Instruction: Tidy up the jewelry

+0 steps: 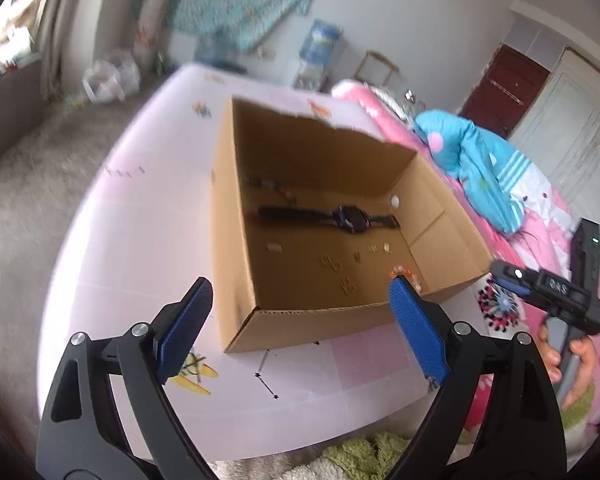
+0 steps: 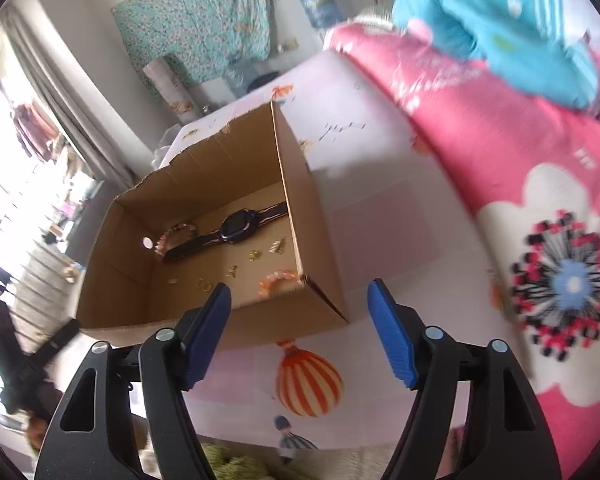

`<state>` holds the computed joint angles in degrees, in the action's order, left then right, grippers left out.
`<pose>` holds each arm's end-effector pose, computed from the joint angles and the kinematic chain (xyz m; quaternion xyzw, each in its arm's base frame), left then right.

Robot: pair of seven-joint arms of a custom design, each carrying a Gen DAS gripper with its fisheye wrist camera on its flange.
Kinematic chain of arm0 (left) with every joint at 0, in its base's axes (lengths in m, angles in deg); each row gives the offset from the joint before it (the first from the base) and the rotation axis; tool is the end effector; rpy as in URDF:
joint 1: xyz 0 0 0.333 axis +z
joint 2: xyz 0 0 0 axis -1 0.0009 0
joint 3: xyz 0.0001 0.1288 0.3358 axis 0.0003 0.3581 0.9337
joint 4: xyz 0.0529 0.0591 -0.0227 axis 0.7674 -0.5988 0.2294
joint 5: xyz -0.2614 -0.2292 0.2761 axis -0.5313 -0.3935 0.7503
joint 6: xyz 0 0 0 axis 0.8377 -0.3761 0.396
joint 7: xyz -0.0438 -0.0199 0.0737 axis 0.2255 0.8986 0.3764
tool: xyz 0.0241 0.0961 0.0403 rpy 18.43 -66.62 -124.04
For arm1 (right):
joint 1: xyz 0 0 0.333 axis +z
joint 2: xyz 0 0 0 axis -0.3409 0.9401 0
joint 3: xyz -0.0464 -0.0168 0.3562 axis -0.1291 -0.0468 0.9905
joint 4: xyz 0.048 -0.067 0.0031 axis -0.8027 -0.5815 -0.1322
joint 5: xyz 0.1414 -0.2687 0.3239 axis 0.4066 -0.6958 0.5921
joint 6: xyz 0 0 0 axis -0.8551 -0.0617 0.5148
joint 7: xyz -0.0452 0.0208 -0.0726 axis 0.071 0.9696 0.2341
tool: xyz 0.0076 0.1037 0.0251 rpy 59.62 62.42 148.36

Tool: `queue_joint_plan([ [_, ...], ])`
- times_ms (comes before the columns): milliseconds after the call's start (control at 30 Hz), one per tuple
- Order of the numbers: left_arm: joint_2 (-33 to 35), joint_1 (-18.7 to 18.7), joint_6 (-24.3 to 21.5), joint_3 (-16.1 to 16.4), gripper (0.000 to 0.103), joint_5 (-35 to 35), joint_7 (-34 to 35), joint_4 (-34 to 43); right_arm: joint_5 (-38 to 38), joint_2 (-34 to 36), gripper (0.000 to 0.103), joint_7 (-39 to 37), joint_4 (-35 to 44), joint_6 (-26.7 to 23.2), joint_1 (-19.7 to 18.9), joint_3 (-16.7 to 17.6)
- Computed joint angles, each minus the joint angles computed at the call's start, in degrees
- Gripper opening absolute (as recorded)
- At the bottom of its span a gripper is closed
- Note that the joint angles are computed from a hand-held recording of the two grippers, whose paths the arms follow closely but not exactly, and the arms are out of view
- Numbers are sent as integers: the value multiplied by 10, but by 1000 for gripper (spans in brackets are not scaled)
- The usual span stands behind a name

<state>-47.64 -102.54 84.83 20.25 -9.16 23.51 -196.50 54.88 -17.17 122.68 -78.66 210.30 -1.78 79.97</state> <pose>0.4005 -0.2838 0.5734 -0.6883 0.5911 -0.3938 0.1477 0.4541 0.2070 0.6065 -0.6342 0.6866 -0.1089 0.3384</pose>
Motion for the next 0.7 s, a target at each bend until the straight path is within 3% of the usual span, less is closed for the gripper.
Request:
queue_joint_plan([
  [167,-36,74,-17,-76,94,79,-72,11,-88,-35,82,37,-18,-21,-28,49],
  [300,-42,127,-72,-132,95,149,-147,48,-128,-40,89,54,-17,-37,-24,67],
  [533,-13,126,-106,-142,95,235,-210,90,-179,-19,96,80,1,-35,-14,86],
  [700,15,95,-214,-140,95,276,-195,130,-199,-14,96,107,9,-29,-12,89],
])
